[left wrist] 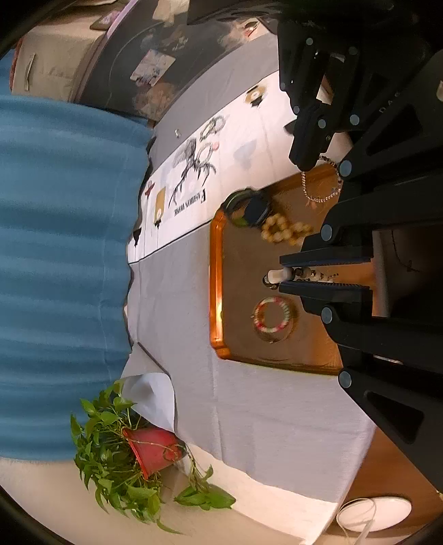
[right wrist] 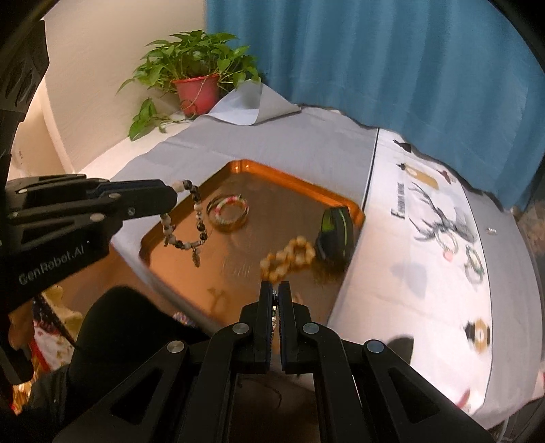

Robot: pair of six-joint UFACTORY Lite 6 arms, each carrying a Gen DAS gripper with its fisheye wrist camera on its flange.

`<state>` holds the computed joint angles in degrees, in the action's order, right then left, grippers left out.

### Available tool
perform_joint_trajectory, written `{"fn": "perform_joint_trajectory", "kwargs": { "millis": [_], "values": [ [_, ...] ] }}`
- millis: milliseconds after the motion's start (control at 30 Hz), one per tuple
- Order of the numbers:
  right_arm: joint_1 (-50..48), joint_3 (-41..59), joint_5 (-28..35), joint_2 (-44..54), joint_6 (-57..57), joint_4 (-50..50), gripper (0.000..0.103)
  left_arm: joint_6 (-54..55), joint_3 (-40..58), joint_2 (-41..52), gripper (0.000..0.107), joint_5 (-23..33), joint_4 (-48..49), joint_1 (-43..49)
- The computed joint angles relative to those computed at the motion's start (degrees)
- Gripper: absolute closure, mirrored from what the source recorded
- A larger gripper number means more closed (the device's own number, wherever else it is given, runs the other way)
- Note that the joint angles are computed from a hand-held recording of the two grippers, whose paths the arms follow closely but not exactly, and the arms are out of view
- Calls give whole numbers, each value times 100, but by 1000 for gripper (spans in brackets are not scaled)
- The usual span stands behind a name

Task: Organize jewelry
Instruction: 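Lower both bracelets into the orange tray and open both tools, then lift both tools away from the tray and hold them still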

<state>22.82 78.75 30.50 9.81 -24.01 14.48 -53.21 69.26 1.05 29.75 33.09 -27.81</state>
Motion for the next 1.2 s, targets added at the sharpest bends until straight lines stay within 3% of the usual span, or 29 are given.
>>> {"fn": "perform_joint_trajectory", "kwargs": {
  "millis": [433,500,533,567,600,633,667,867,1033,1200],
  "values": [
    [-2,1975,96,2117,137,-42,98,1045,1148,1725,99,-260,-659,799],
    [16,2147,177,2363,265,-221,93,1110,1243,1908,86,-119,-779,835],
    [65,2259,265,2486,472,-471,88,1133,1285,1966,53,-16,-826,845],
    [83,2301,359,2565,608,-637,67,945,1319,2020,20,158,-690,805],
    [56,2165,349,2513,535,-562,54,525,1193,1944,12,226,-315,733],
    [26,1961,257,2396,448,-474,32,98,996,1816,9,211,92,658],
    [15,1693,114,2219,437,-474,27,-144,818,1696,9,219,341,603],
    [-79,196,-172,1019,613,-589,27,-625,-290,802,9,575,320,263],
    [-298,-1479,-276,-639,294,-186,27,-1434,-1300,-290,9,895,400,-462],
    [-419,-2681,-87,-2315,280,-77,27,-2637,-1688,-1011,9,2035,886,-1863]
  ]
}}
